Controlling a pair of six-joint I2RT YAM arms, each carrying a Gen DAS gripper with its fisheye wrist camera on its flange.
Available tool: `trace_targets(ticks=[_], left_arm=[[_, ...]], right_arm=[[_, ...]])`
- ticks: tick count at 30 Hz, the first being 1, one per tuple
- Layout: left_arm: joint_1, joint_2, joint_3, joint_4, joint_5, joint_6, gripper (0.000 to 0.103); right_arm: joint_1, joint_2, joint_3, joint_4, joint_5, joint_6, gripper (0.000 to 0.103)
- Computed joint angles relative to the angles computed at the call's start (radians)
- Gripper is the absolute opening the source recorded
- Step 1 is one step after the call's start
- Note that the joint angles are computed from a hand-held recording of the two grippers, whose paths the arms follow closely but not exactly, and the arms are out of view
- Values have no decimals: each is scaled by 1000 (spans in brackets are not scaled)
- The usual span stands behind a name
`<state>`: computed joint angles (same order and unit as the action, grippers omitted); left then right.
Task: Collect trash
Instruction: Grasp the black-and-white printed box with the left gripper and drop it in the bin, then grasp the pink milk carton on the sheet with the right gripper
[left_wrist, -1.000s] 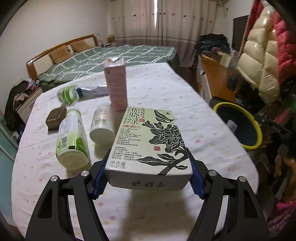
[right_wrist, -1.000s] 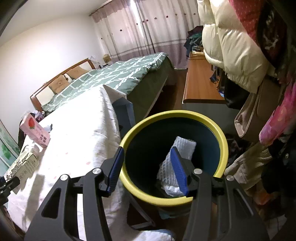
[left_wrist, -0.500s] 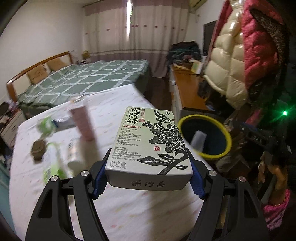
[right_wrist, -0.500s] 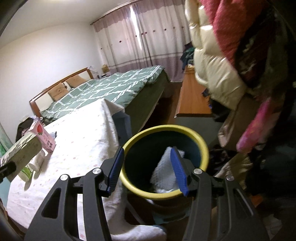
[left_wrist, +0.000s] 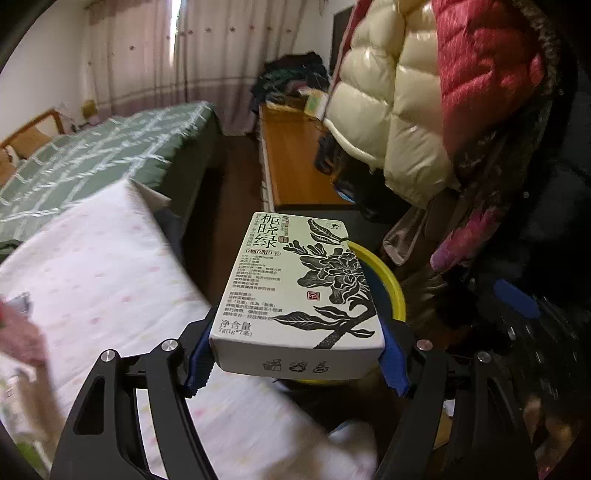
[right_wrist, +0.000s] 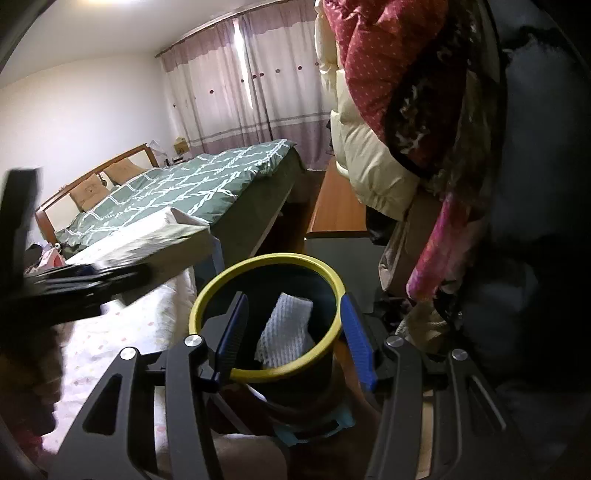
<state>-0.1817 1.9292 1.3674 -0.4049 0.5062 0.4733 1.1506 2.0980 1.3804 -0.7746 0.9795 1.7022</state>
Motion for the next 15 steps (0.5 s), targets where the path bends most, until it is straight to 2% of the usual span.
trace_targets(ticks=[7, 8, 9, 11, 15], left_arm=[[-119, 185, 143, 6, -60, -80, 72], [-127, 197, 150, 13, -69, -91, 74], [-138, 209, 152, 40, -90, -112, 83], [-136, 203, 139, 64, -95, -125, 86], [-90, 110, 47, 110, -72, -116, 87]], right_arm=[[2, -12, -39, 25, -18, 13, 50], [1, -14, -44, 34, -21, 9, 50], [1, -14, -44, 39, -22, 6, 50], [4, -11, -42, 39, -19, 6, 50], [0, -11, -44, 51, -22, -2, 50]])
